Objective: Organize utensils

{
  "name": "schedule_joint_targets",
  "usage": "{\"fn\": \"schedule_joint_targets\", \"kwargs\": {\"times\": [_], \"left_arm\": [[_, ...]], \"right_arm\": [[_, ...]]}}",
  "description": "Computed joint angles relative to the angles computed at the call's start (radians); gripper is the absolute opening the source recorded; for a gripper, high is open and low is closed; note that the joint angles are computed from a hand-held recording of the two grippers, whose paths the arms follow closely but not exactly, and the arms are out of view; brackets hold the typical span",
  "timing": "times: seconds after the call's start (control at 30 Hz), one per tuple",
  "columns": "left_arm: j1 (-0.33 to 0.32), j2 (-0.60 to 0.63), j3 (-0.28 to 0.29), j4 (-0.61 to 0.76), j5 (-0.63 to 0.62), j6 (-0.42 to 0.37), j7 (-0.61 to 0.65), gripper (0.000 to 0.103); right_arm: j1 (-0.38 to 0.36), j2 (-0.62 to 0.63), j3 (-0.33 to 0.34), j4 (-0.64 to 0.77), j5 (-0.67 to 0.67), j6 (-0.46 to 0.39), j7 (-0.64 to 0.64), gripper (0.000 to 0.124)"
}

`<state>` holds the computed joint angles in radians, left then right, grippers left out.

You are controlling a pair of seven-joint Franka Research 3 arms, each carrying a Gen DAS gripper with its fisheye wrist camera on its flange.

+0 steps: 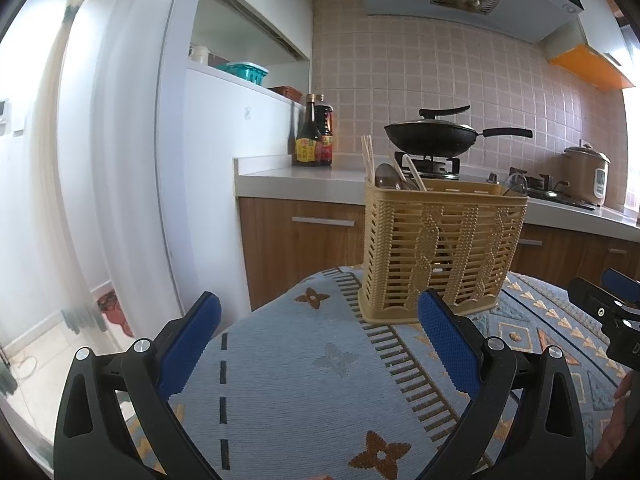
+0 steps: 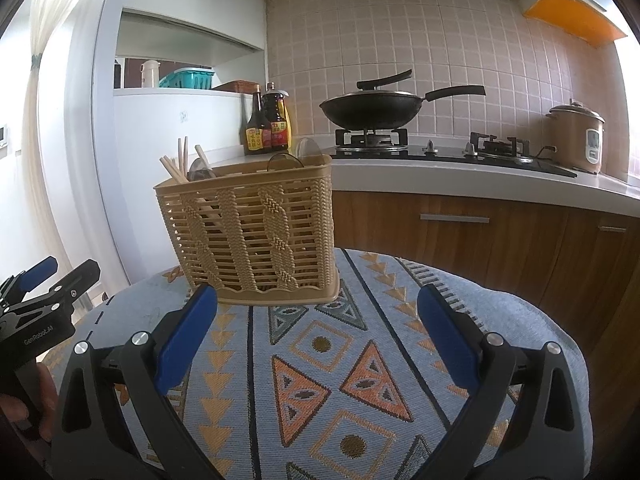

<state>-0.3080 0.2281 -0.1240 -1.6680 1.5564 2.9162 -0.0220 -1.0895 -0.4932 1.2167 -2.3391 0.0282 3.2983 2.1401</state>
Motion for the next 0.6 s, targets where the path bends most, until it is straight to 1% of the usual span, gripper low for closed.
{"fn": "schedule_joint_targets", "kwargs": {"times": [0.13,0.23,0.37,0.6], "left_arm": [[0.002,0.002,0.001,-0.001,-0.032,-0.002,0.019,0.095],[0.0,0.001,0.003,-0.002,-0.034,-0.004,0.02,0.095],[-0.006,0.003,0.002,-0.001,-0.049,-0.026,0.044,0.095],[-0.008,0.002,0.005,-0.004,-0.068,-0.033,0.059,0.095]], "right_arm": [[-0.006,-0.003,0.008,0.003,-0.004,0.002,-0.002,0.096],[-0.009,-0.003,0.011,0.003,-0.004,0.002,-0.002,0.096],[-0.006,-0.001,0.009,0.003,-0.004,0.0,-0.002,0.096],[-0.009,-0.004,0.013,0.006,-0.008,-0.002,0.0,0.096]]}}
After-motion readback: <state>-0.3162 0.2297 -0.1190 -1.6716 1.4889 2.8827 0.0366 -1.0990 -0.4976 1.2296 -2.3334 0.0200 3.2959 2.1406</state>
